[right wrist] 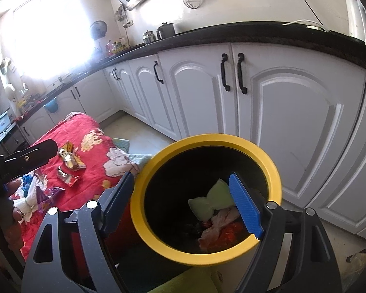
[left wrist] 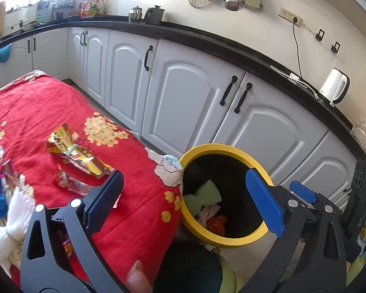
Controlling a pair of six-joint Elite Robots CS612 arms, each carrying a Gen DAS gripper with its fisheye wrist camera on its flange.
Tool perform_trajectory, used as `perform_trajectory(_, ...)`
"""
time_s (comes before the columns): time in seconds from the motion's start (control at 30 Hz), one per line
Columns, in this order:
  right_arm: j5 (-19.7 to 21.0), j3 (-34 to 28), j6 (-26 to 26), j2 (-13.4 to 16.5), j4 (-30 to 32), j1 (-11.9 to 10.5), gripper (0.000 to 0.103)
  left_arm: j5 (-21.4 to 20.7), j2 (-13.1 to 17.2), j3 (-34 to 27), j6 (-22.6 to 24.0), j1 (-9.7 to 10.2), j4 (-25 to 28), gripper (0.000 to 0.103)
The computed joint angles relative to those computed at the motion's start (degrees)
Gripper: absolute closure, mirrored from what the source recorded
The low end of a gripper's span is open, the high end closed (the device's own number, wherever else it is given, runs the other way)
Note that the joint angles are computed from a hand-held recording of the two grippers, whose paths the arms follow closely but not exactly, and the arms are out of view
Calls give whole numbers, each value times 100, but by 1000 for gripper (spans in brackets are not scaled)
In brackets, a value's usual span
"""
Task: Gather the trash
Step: 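Move both open tools back over the table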
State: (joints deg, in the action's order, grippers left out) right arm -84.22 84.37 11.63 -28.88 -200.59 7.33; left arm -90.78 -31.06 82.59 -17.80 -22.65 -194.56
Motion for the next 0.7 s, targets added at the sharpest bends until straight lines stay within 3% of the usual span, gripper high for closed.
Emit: perform_trajectory(0.7, 147, -127, -291, -39, 22, 332, 25, 314, -258, 574, -71, 245, -643, 11)
